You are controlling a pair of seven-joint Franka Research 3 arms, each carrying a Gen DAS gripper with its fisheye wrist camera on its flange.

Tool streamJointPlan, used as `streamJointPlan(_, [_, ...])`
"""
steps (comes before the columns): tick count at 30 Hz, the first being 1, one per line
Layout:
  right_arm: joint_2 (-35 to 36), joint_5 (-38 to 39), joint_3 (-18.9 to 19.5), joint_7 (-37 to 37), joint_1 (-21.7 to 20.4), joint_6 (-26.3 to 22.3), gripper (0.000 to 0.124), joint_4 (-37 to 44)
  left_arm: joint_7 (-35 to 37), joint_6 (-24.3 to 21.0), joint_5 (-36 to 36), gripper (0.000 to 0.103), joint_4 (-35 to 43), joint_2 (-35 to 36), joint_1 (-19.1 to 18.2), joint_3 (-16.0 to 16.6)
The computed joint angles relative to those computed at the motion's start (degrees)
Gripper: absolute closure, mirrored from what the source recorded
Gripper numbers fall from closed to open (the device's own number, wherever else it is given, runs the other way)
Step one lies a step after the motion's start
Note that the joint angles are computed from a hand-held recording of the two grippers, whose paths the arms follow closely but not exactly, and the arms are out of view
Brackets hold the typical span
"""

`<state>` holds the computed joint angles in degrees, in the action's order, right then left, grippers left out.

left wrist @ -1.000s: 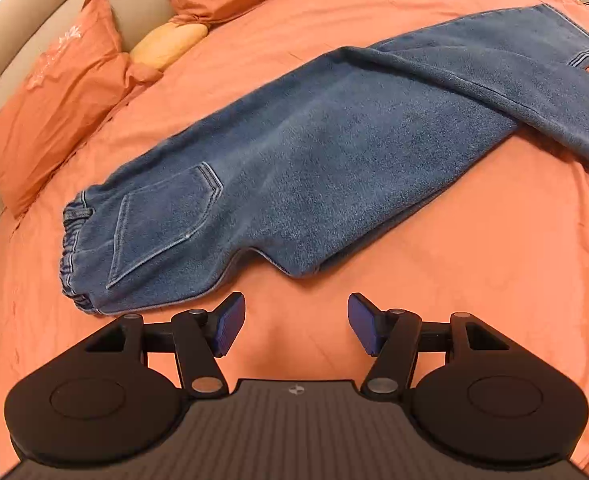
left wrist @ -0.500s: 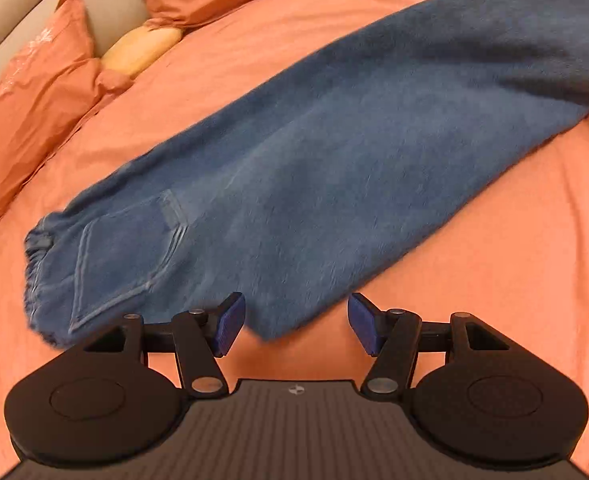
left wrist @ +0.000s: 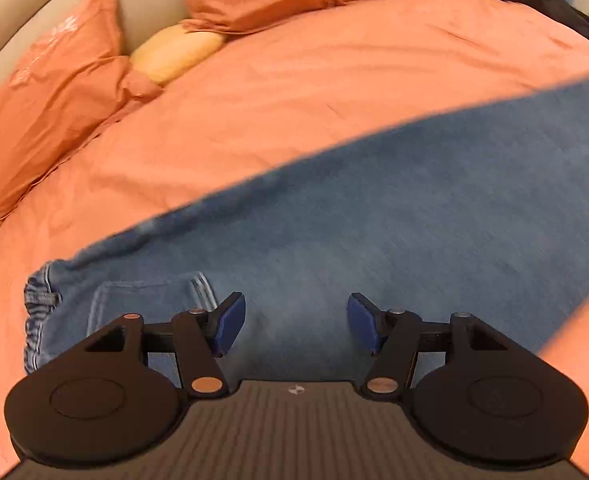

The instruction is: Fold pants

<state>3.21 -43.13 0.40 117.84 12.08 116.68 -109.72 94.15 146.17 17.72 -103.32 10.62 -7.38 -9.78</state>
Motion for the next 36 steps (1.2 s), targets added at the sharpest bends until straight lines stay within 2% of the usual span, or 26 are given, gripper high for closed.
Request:
streamJointPlan(3, [2.7, 1.1, -0.9, -0.3, -0.7, 2.7, 0.111, 0.0, -6.0, 1.4, 5.7, 0.033, 5.5, 5.1, -1.4, 2.0])
streamJointPlan(5, [3.7, 1.5, -1.4, -0.4, -0.9, 4.3, 0.110, 0.0, -8.1, -0.7, 7.9, 0.033, 10.4, 9.0, -2.1, 2.9])
streamJointPlan(7, [4.2, 2.3, -1.8, -0.8, -0.9, 4.9, 0.108, 0.2, -9.4, -4.6, 10.7, 0.036, 15.7, 13.2, -3.2, 4.1])
streamJointPlan(8, [4.2, 2.4, -2.1, -0.9, -0.9, 5.1, 0.104, 0.2, -10.8, -6.6, 12.5, 0.040, 18.1, 15.1, -4.0, 5.1])
streamJointPlan(10, [3.4, 1.7, -2.5, 0.4, -0.9, 5.0, 0.083, -0.2, -11.5, -12.2, 13.2, 0.038, 23.2, 18.8, -4.7, 5.7])
streamJointPlan(12, [1.5, 2.3, -2.8, 1.6, -1.5, 5.6, 0.074, -1.5, -12.4, -11.7, 12.3, 0.037, 23.1, 19.0, -3.9, 5.3])
streamJointPlan(13, [0.3, 3.0, -2.8, 2.6, -2.0, 5.9, 0.074, -2.3, -12.7, -11.4, 12.5, 0.037, 22.6, 18.6, -3.8, 5.3])
streamJointPlan(16, [-4.3, 5.1, -2.5, 6.3, -3.6, 6.0, 0.074, -5.5, -10.7, -8.1, 13.8, 0.038, 17.5, 15.1, -3.2, 4.7])
streamJointPlan(19, [-11.0, 10.9, -1.7, 9.7, -5.6, 7.8, 0.075, -10.7, -8.7, -4.7, 13.9, 0.038, 9.9, 9.4, -2.1, 3.6])
streamJointPlan(26, [-26.2, 17.6, 3.9, 14.6, -8.3, 10.3, 0.076, -24.2, -6.4, 2.9, 8.3, 0.038, -7.3, -4.3, 0.8, 1.3])
streamJointPlan(33, [-31.7, 22.2, 8.8, 11.3, -7.3, 10.2, 0.075, -30.4, 5.2, 5.3, -3.3, 0.038, -21.2, -16.9, 1.4, 1.4])
streamJointPlan(36, [-31.4, 20.3, 10.9, 10.2, -7.0, 9.9, 0.075, -31.1, 7.1, 5.6, -3.5, 0.037, -25.8, -19.6, 1.0, 1.4])
